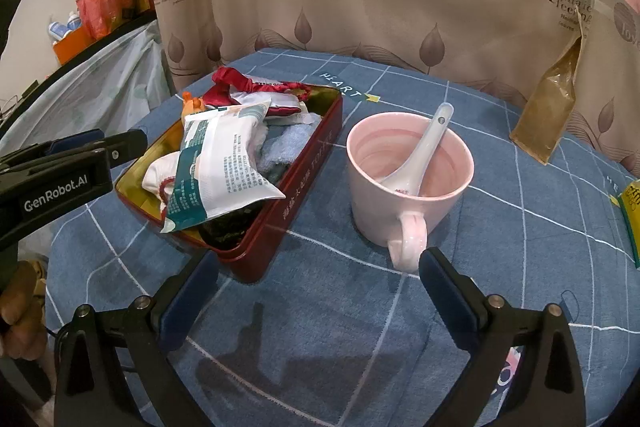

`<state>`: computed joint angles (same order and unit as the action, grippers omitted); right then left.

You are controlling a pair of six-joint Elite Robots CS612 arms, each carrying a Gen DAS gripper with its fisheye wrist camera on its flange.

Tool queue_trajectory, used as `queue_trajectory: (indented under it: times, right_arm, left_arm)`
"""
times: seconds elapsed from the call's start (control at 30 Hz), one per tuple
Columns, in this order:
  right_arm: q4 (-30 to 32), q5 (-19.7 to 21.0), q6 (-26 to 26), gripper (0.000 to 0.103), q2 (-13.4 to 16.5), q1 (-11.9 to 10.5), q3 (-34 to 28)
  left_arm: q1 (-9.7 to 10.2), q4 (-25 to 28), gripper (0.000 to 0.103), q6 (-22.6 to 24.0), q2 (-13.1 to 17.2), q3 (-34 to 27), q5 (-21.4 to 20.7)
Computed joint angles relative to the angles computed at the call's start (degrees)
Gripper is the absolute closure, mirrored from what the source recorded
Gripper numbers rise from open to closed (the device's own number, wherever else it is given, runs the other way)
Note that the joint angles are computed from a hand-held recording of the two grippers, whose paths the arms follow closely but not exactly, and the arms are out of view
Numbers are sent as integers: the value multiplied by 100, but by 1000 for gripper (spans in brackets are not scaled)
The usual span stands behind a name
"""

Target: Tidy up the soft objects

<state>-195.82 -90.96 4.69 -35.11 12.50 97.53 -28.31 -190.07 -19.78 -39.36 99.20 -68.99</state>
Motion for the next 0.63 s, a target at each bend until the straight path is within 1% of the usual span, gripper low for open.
queue_trajectory:
  times: [0.63]
  right_arm:
    - [10,2,1,3,-3,0,-4]
  left_arm:
    - [-27,-89,50,51,8,-12,21]
